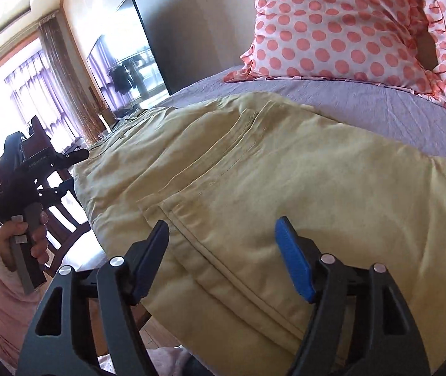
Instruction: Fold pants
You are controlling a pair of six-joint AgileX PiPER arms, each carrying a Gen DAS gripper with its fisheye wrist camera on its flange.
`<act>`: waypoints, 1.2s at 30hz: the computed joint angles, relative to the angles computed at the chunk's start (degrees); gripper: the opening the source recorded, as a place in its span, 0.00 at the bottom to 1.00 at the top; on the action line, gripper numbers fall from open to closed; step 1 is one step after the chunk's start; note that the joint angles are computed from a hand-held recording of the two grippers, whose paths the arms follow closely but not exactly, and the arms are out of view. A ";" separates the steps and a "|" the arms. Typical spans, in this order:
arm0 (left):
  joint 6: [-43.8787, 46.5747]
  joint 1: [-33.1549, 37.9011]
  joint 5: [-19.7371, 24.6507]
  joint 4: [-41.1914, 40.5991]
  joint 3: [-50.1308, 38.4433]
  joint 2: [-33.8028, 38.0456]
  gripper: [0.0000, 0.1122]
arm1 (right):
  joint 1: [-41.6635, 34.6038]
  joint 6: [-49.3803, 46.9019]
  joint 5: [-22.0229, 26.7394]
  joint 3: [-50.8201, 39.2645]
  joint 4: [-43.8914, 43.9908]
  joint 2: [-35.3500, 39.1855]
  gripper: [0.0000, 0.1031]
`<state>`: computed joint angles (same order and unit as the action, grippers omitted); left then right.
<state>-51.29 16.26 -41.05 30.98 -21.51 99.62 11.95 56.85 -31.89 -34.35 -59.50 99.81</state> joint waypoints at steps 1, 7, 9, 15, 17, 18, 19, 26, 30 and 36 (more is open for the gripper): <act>-1.54 0.67 -0.79 1.22 -0.28 0.45 0.62 | -0.51 0.73 -0.63 -0.02 -0.82 0.15 0.70; -11.76 2.67 5.10 12.20 -5.33 0.09 0.66 | -1.42 0.86 -2.58 0.65 -1.01 0.32 0.71; -15.94 3.54 5.06 15.40 -6.59 0.51 0.67 | -1.75 0.41 -3.60 0.88 -0.68 0.66 0.72; -25.24 7.05 2.50 21.67 -9.69 4.53 0.12 | -3.24 -0.35 -7.14 1.52 -0.19 1.76 0.73; -20.16 6.62 -0.21 17.39 -8.97 6.60 0.10 | -4.57 0.56 -8.64 1.81 -1.64 1.88 0.73; -14.85 4.68 0.52 11.82 -7.45 5.32 0.09 | -5.15 0.83 -9.14 2.06 -1.98 1.81 0.73; -10.27 1.78 3.17 6.09 -7.05 3.45 0.09 | -5.88 1.10 -9.69 2.44 -2.35 1.58 0.73; 26.27 -20.11 18.79 -29.11 -11.74 -10.86 0.07 | -18.50 1.07 -17.98 7.85 -7.26 -2.81 0.73; 49.18 -37.48 21.27 -44.86 -19.12 -11.46 0.08 | -33.64 1.18 -24.53 11.40 -11.01 -5.82 0.75; 55.93 -59.41 26.65 -36.62 -29.34 1.17 0.09 | -57.21 5.23 -29.85 11.26 -17.03 -3.07 0.75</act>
<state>4.64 -43.15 -14.40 -5.64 -50.85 100.80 -45.26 62.08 -61.74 -23.09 -76.52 96.74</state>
